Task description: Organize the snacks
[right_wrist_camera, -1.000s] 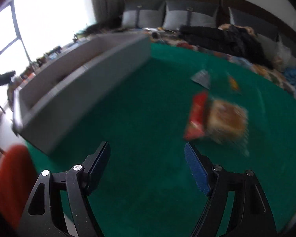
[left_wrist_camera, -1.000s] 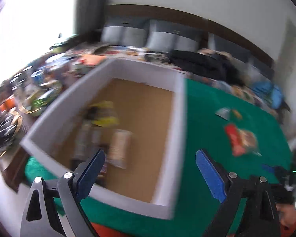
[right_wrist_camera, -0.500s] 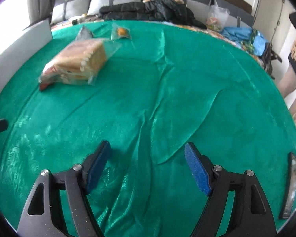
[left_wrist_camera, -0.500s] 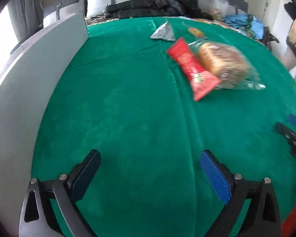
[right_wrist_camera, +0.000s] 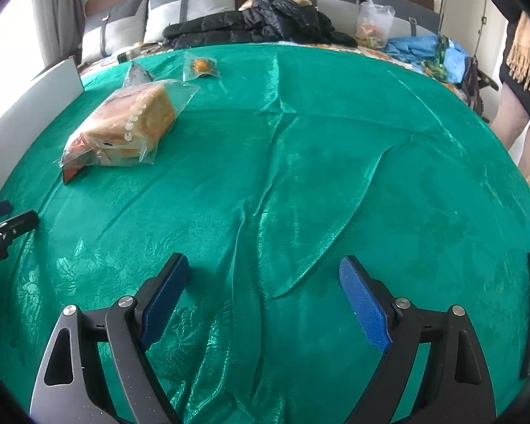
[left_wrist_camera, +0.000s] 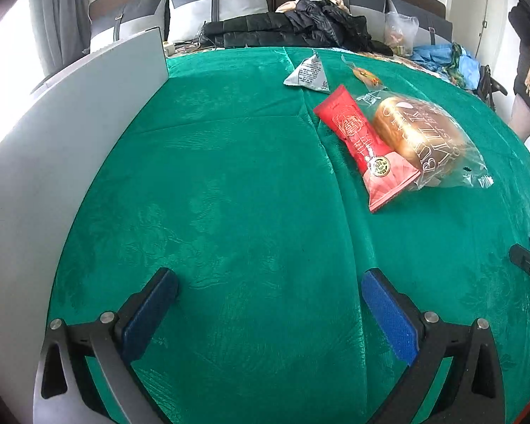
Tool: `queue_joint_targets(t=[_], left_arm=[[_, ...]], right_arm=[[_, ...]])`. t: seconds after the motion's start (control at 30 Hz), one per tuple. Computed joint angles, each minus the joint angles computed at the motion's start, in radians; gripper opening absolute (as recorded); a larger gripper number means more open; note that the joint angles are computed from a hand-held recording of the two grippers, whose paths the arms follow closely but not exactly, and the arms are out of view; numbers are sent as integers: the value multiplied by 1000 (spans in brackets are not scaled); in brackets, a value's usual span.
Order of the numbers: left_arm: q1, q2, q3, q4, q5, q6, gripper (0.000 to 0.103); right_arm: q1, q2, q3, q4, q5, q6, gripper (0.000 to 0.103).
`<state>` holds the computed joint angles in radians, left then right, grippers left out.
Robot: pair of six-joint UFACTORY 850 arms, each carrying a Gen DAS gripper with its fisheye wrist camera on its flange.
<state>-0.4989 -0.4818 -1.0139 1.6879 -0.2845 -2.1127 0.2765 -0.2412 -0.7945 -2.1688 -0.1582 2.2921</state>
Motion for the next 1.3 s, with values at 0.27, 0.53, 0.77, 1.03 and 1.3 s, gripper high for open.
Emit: queue_joint_targets(t=[0.27, 0.53, 0.77, 1.03, 1.3], left_arm=[[1, -1, -2, -3, 1, 4, 103], [1, -2, -4, -5, 1, 7, 103], [0, -3, -5, -7, 1, 8, 103], [15, -16, -26, -15, 16, 41, 103], [20, -25, -45, -52, 16, 80, 103]], right_arm=[[0, 8, 3, 41, 0, -42, 89], [1, 9, 4, 44, 0, -46, 89], [0, 11, 5, 45, 1, -47, 89], [0, 12, 5, 45, 2, -47, 89], [0, 13, 6, 44, 3, -46, 89]])
